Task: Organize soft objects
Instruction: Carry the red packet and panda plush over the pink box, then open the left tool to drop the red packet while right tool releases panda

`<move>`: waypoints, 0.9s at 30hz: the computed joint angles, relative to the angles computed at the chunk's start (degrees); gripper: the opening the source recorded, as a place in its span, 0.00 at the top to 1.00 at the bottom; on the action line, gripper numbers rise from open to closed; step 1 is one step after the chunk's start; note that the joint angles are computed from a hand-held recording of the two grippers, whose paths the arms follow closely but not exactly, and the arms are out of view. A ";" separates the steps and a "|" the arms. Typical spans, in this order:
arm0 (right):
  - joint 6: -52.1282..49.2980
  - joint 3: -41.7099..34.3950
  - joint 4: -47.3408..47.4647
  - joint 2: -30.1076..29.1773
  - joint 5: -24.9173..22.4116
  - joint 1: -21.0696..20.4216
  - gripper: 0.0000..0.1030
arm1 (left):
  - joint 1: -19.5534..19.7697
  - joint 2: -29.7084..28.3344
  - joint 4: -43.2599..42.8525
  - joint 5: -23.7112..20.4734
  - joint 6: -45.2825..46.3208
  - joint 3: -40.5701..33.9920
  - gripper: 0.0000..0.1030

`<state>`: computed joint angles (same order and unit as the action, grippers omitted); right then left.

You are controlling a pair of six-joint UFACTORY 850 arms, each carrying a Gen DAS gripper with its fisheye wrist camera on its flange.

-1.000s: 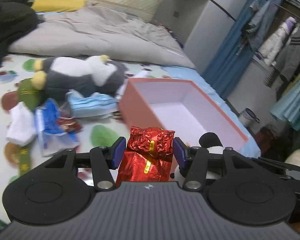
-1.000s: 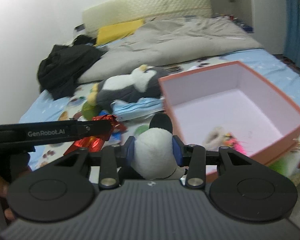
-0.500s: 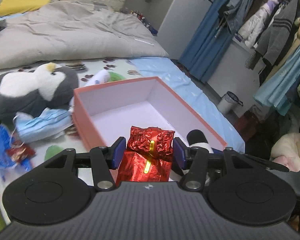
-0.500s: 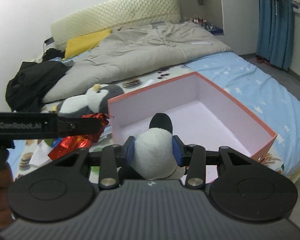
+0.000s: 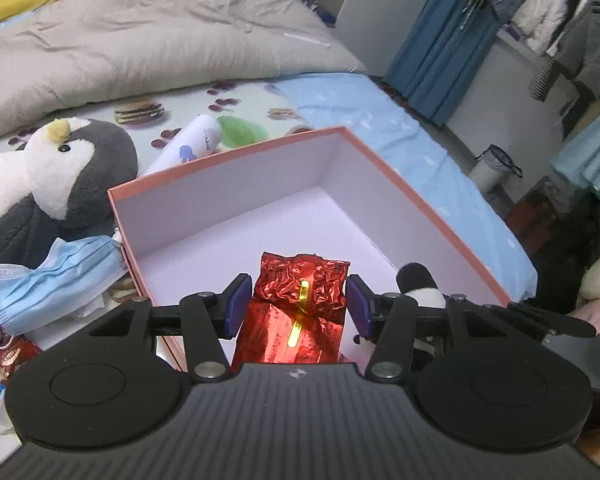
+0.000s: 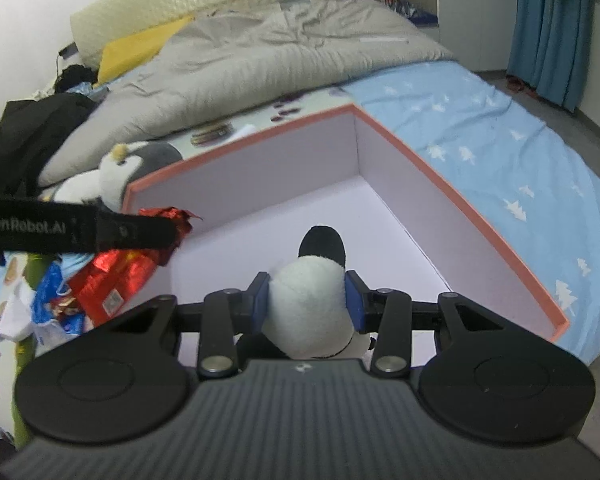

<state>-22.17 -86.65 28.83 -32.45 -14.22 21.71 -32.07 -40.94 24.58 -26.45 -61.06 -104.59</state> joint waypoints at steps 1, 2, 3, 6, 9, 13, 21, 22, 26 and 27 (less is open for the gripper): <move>0.33 -0.83 -0.48 -0.80 -0.52 -0.15 0.57 | 0.31 -0.45 -0.83 -0.15 0.49 -0.52 0.44; 0.53 -1.41 -0.78 -1.35 -0.92 -0.25 0.57 | 0.53 -0.60 -1.12 -0.12 0.52 -0.55 0.44; 0.44 -1.88 -0.72 -1.83 -1.22 -0.34 0.57 | 0.73 -0.93 -1.59 -0.35 1.07 -0.89 0.44; -0.08 -2.62 0.45 -2.57 -1.76 -0.47 0.54 | 1.02 -1.65 -2.33 -1.00 2.23 -1.60 0.44; -3.19 -2.60 4.20 -2.58 -2.59 -0.63 0.52 | 0.91 -1.64 -2.81 -1.24 3.07 -1.62 0.40; -7.71 -0.51 8.55 -0.79 -1.10 -0.35 0.51 | 0.53 0.32 -0.50 0.27 0.48 1.13 0.40; -18.87 6.43 20.77 6.04 3.24 0.95 0.51 | -1.96 9.47 13.64 3.34 -12.08 12.37 0.40; -20.36 7.38 22.48 6.94 3.64 1.21 0.51 | -2.34 10.70 15.76 3.46 -14.18 13.79 0.40; -27.26 11.02 30.09 10.42 4.89 2.48 0.51 | -3.79 15.76 23.97 4.03 -22.25 19.57 0.40; -28.18 11.91 31.10 11.27 5.46 2.88 0.51 | -4.22 17.06 26.28 4.04 -24.64 21.04 0.40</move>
<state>-50.35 -74.74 59.93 -21.19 -8.77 24.59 -36.29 -23.88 50.86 -22.41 -85.71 -83.55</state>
